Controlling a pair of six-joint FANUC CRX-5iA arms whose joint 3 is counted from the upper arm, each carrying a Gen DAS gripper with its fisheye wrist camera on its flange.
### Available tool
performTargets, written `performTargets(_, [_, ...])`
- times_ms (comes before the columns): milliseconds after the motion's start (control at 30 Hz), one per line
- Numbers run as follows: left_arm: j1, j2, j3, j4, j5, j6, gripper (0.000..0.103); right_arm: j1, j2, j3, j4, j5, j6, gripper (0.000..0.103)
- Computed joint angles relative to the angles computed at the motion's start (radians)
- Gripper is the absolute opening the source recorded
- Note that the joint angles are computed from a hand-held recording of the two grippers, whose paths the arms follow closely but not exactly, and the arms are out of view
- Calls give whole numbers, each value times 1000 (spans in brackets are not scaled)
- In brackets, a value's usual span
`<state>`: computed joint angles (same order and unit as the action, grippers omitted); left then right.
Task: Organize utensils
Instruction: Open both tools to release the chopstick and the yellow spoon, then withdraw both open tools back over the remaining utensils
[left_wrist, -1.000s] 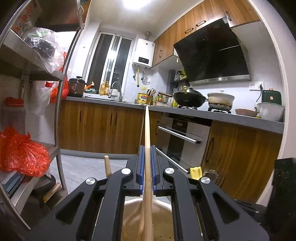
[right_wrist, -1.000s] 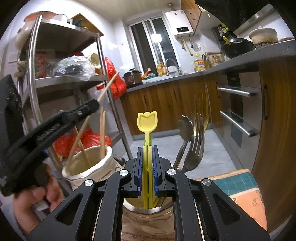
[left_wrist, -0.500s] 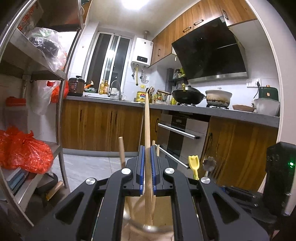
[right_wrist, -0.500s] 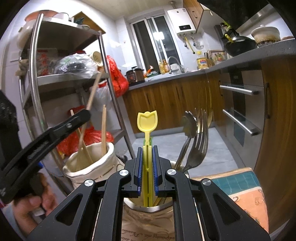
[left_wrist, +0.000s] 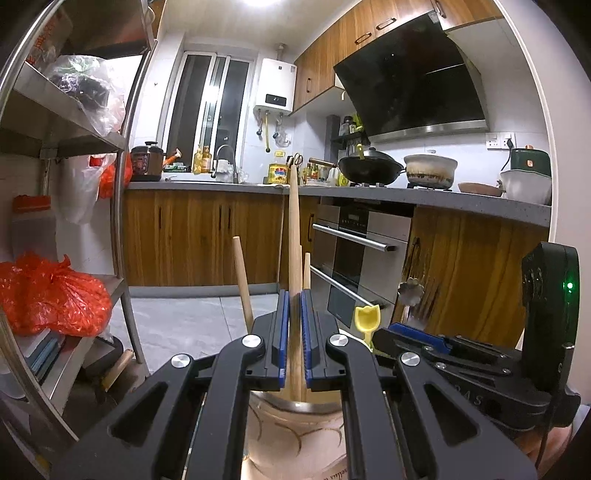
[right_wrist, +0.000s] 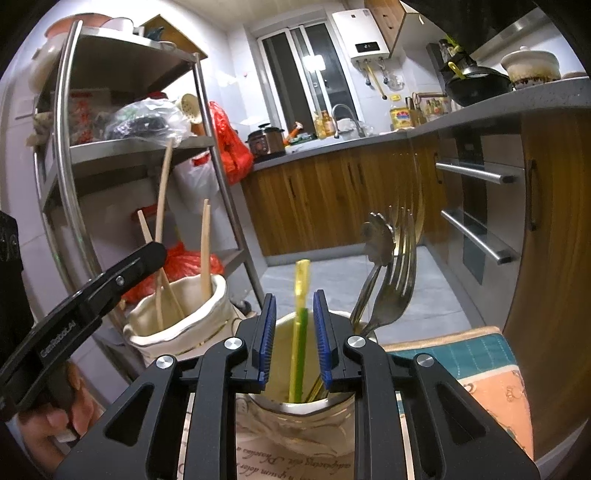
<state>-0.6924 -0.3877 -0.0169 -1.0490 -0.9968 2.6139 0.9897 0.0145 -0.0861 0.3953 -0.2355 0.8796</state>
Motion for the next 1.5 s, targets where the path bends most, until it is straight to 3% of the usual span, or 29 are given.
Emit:
performTargets(133, [-8,-7,2,10,-12,-20,16,1,-23,-36,71,14,-58,22])
performTargets(267, [-29,-10,5,9,-46,-31,16,-12,-85,-135,254,62,-199,22])
performTargets(367, [-41,-21,2,17,-64,-19,16,-12,-124,-173,302,45,-233,25])
performTargets(567, [-75,-29,12,25,-126,-29,16,20,-153,-163,247,-109,-169,27])
performTargets(733, [-119,-30,20,28,-195,-51,17,32,-182,-167,183,-164,-129,29])
performTargets(933, [-157,-48,12,39,-253,-33,37,45,-220,-190,165,-183,-116,47])
performTargets(1167, [-248,-59,17,-17,-347,12,93,53,-250,-203,169,-197,-111,95])
performTargets(1367, [-322,-42,45,-66,-436,9,97,52,-273,-244,281,-219,-215,98])
performTargets(1500, [-328,-48,43,-49,-448,16,97,61,-276,-236,263,-274,-203,98])
